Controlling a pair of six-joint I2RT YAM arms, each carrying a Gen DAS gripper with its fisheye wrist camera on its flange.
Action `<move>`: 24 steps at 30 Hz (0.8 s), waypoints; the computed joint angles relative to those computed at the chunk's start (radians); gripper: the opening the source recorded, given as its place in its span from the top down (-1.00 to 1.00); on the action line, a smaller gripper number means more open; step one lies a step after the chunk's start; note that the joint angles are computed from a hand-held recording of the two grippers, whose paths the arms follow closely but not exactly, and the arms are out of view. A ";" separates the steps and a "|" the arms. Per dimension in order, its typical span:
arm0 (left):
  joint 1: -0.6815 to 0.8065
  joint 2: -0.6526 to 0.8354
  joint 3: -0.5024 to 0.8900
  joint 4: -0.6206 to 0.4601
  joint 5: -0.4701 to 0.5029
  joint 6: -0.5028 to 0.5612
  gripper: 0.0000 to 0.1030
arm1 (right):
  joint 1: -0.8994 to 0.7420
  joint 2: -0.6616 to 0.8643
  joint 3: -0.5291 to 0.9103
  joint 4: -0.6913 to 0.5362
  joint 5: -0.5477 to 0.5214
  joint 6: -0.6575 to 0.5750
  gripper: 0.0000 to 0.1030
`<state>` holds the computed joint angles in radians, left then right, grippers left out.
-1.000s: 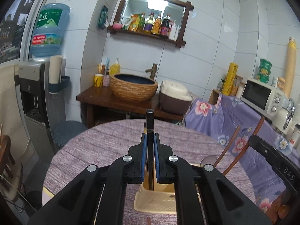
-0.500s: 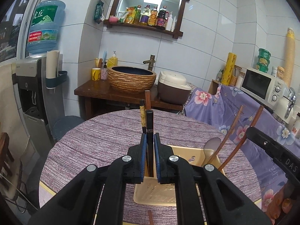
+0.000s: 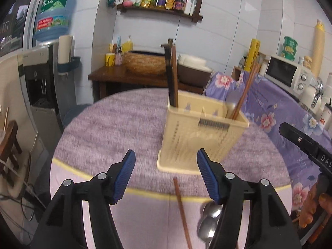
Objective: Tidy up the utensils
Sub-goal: 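Move both open tools back toward the spoons and wooden chopsticks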
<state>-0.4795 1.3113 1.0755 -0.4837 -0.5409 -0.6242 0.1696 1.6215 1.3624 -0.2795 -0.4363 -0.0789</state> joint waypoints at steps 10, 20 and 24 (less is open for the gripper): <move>-0.200 0.086 -0.088 -0.014 -0.026 -0.107 -0.18 | -0.036 -0.046 -0.260 0.075 0.093 -0.073 -0.22; -0.214 0.224 -0.038 0.015 0.039 -0.080 -0.18 | -0.077 -0.014 -0.296 0.062 0.087 -0.076 -0.22; -0.209 0.260 -0.015 0.007 0.052 -0.080 -0.09 | -0.081 -0.011 -0.299 0.061 0.085 -0.073 -0.22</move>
